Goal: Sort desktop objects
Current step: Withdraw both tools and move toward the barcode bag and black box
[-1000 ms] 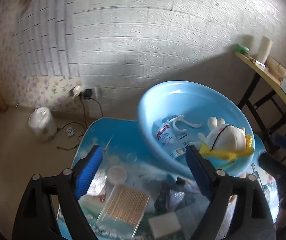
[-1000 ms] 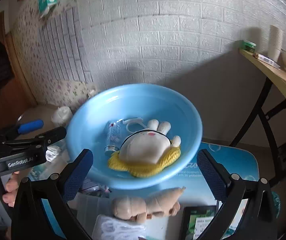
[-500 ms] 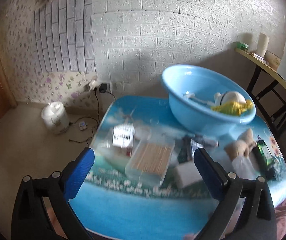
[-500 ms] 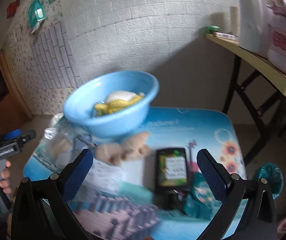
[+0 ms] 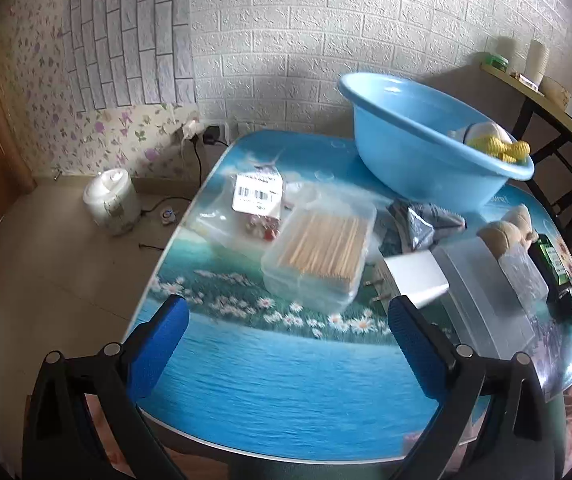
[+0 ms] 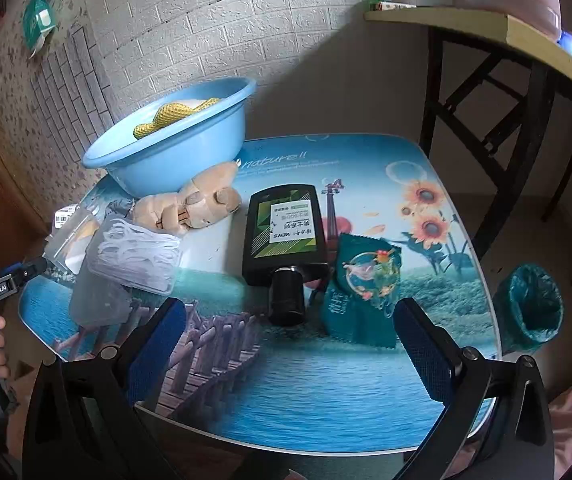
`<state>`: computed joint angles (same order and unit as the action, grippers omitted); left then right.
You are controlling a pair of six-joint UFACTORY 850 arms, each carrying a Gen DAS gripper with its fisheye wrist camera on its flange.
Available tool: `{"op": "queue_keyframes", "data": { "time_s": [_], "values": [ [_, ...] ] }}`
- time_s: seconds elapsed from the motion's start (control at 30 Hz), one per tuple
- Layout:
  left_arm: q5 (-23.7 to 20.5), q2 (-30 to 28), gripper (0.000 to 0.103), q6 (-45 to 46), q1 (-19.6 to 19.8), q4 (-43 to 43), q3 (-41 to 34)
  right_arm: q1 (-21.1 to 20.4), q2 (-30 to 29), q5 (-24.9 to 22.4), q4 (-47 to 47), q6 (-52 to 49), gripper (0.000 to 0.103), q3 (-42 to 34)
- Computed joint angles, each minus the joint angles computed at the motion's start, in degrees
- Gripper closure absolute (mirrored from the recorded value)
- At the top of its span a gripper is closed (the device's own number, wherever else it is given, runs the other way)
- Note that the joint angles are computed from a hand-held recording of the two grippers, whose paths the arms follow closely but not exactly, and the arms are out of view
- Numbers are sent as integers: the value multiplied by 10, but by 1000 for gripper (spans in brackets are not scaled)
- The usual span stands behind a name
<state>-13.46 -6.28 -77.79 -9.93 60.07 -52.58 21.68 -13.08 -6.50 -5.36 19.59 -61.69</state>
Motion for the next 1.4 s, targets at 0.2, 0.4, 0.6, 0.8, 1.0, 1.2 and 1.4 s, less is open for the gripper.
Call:
{"op": "queue_keyframes", "data": {
  "time_s": [0.2, 0.4, 0.6, 0.8, 1.0, 1.2, 1.4],
  "values": [
    [-3, -1, 3, -10, 6, 4, 4, 5, -12, -12, 72, -76, 1, -7],
    [-2, -11, 3, 16, 6, -22, 3, 8, -10, -9, -1, -1, 1, -4],
    [-2, -19, 3, 32, 6, -37, -3, 10, -16, -18, -41, 36, 1, -10],
    [-4, -26, 3, 46, 12, -49, -5, 14, -25, -25, -61, 55, 1, -18],
    [-10, -32, 3, 58, 10, -43, -13, 19, -30, -40, -194, 177, 1, -26],
    [-2, -38, 3, 83, 18, -62, -18, 17, -35, -49, -259, 248, 1, -32],
    [29, -24, 3, 135, 29, -94, -19, 15, -37, -53, -252, 241, 1, -39]
  ]
}}
